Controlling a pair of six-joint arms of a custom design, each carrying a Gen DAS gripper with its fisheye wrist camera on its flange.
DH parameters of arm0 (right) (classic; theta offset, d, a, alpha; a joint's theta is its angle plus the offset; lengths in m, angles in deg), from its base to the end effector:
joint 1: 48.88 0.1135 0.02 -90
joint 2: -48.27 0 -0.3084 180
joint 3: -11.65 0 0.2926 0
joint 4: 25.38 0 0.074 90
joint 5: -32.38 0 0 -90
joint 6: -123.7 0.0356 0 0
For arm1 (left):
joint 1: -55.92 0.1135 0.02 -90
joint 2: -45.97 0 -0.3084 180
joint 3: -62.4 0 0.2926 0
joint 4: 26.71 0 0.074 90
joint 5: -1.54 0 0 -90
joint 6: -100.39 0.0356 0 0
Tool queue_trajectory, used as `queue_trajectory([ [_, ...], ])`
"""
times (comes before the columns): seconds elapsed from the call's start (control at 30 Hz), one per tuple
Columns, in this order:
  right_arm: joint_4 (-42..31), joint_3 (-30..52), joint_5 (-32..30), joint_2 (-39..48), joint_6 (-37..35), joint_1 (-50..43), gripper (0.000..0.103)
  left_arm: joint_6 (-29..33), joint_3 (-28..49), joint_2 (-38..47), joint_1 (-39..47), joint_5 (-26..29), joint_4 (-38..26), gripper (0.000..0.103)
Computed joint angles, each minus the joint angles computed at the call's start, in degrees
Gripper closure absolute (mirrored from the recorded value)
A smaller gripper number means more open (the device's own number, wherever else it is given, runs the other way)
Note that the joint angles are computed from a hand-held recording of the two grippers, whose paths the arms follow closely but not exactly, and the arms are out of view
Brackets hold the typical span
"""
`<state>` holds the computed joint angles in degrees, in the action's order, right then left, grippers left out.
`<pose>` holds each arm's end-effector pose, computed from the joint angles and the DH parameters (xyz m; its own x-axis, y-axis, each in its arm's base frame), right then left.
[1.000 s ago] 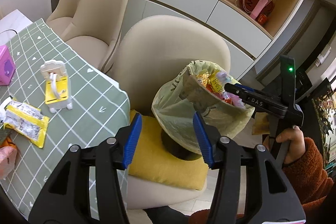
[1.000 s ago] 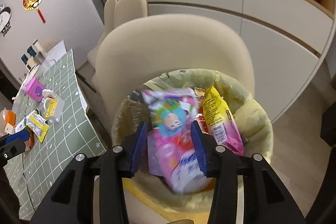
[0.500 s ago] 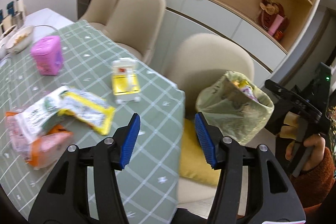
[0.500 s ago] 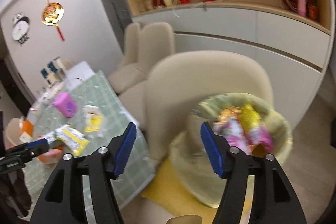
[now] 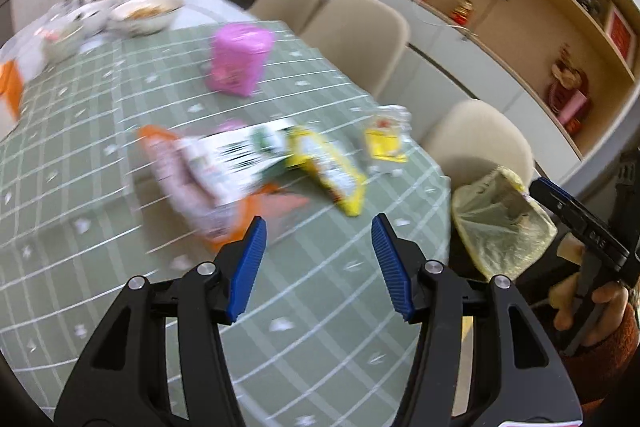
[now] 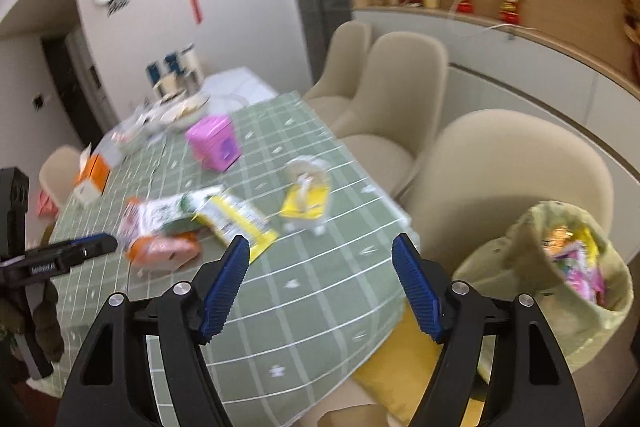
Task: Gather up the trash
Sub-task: 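Return to the table and grasp the white milk carton with the left tool, then grasp the orange snack bag with the right tool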
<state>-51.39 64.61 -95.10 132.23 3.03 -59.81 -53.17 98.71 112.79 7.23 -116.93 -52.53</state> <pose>0.2928 -0.0345 0.1837 -0.6192 -0.2927 -0.7287 -0.5705 0.8053 0.1612 0.1508 -0.1458 0.1608 -0.6796 -0.4190 -0.6021 -0.2756 0.9065 -0.3198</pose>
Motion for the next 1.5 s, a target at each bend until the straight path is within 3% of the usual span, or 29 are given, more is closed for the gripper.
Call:
queue_trajectory([
  [0.2, 2.8, -4.8, 7.0, -1.4, 2.9, 10.0, 0.033, -4.1, -9.6, -15.9, 0.2, -1.0, -7.8, 0.051],
  [0.33, 4.5, -6.5, 7.1, -1.3, 5.4, 13.6, 0.033, 6.2, -12.0, -22.9, 4.8, 1.2, -6.8, 0.045],
  [0.4, 4.9, -7.0, 8.0, -1.4, 5.5, 15.0, 0.033, 17.5, -11.3, -21.4, 9.8, 4.6, -1.8, 0.044],
  [0.5, 4.2, -7.5, 8.5, -1.4, 4.2, 15.4, 0.033, 32.6, -8.4, -13.6, 17.4, 12.3, 6.2, 0.039],
  [0.57, 3.8, -7.9, 8.4, -1.0, 3.3, 14.4, 0.033, 41.9, -4.1, -3.9, 21.7, 17.2, 9.9, 0.039],
  [0.63, 3.5, -8.2, 8.1, -0.3, 2.4, 12.5, 0.033, 47.6, 1.6, 6.1, 24.0, 18.0, 10.8, 0.039],
  [0.83, 3.2, -7.7, 7.9, 2.1, -0.7, 6.3, 0.033, 55.5, 14.9, 26.9, 26.9, 19.6, 6.1, 0.039],
  [0.93, 3.3, -7.1, 7.6, 3.2, -1.3, 3.8, 0.033, 55.0, 19.6, 34.0, 26.9, 18.4, 2.5, 0.039],
  [1.0, 3.5, -6.7, 7.8, 4.1, -1.5, 2.9, 0.033, 52.5, 20.0, 35.4, 27.9, 20.2, 2.5, 0.053],
  [1.07, 3.8, -6.6, 8.1, 5.1, -1.6, 2.7, 0.033, 49.2, 17.8, 33.1, 28.7, 23.0, 4.7, 0.055],
  [1.3, 6.1, -8.5, 8.1, 5.5, 0.9, 7.2, 0.033, 35.9, 2.7, 9.2, 27.7, 25.9, 12.2, 0.055],
  [1.43, 9.0, -11.0, 9.5, 3.1, 3.5, 13.2, 0.033, 28.8, -4.0, -5.1, 27.7, 22.3, 12.1, 0.055],
  [1.5, 9.8, -12.1, 10.0, 1.7, 4.6, 16.6, 0.033, 26.7, -5.1, -11.1, 27.0, 18.5, 8.0, 0.055],
])
